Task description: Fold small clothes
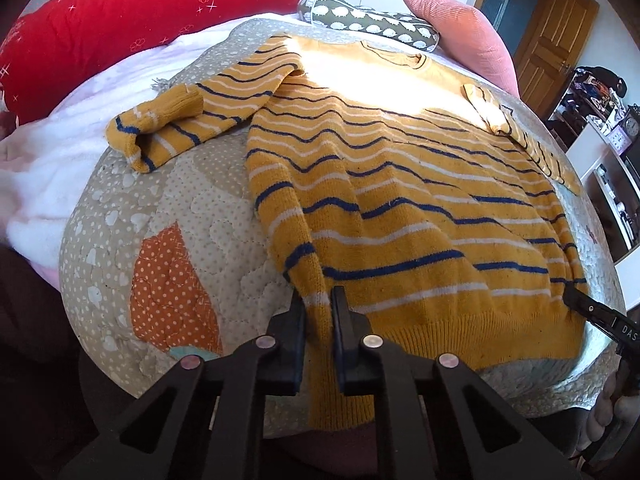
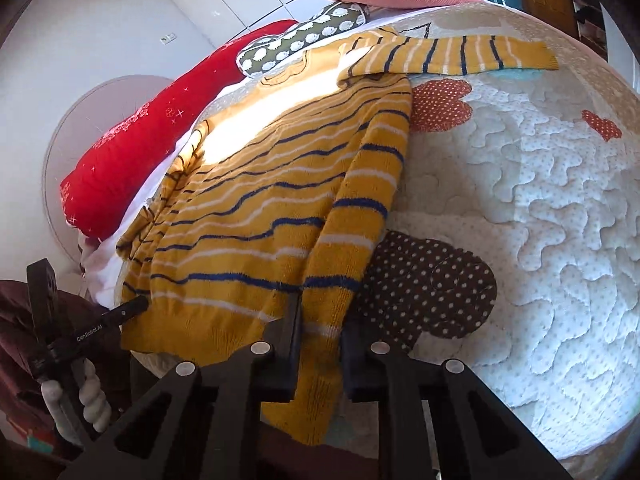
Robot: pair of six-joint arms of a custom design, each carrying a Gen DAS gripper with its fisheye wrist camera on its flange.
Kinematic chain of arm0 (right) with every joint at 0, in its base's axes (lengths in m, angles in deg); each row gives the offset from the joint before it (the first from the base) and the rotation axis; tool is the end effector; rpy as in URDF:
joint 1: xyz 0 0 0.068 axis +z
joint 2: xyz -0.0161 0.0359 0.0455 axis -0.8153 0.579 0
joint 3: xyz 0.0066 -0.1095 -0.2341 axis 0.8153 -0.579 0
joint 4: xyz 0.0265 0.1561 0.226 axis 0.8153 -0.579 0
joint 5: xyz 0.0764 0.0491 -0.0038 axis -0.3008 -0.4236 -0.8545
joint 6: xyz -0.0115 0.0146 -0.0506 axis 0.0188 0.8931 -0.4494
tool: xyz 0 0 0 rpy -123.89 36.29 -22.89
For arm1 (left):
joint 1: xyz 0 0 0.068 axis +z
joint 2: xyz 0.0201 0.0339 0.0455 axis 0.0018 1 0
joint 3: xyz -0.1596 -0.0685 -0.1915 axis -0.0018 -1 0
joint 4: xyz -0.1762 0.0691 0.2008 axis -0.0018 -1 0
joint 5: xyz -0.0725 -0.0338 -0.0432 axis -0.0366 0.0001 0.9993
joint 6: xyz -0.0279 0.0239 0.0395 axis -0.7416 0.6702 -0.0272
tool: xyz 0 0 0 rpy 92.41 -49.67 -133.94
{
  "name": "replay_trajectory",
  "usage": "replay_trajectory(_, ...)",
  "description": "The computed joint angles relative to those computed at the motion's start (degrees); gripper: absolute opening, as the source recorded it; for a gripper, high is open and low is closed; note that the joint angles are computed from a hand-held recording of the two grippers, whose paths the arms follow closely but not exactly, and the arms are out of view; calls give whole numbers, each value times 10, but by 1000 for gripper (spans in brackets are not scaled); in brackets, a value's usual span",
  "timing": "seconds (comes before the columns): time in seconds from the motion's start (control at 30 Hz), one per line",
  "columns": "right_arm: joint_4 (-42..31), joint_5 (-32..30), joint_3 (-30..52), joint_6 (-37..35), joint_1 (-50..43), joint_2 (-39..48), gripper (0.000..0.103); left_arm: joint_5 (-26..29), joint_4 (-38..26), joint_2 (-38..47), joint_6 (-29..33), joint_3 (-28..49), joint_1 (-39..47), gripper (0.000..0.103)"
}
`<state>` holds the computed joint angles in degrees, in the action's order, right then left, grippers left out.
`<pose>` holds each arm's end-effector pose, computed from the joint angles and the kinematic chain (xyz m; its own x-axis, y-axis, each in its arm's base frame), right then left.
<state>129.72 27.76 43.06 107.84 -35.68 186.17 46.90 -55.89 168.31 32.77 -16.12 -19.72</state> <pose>0.2166 0.0759 -0.0063 -0.7287 0.4618 -0.5057 0.1883 0.8450 0.5005 0.3333 -0.1234 0.0265 -0.8358 0.1882 -0.5158 0.2928 0.9475 -0.1287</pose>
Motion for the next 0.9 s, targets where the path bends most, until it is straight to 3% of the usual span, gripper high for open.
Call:
replay_trajectory(0.33, 17, 7, -51, 20, 9, -18, 10, 12, 13, -31, 11, -53, 30, 5)
replay_trajectory(0.57, -22, 32, -53, 12, 27, -47, 11, -1, 19, -55, 26, -78, 24, 5)
replay_trajectory(0.77, -35, 45, -65, 21, 34, -67, 11, -79, 25, -123, 38, -124, -2, 6)
replay_trajectory(0.9, -41, 60, -86, 30, 36, -91, 11, -142, 50, -184, 44, -167, -25, 36)
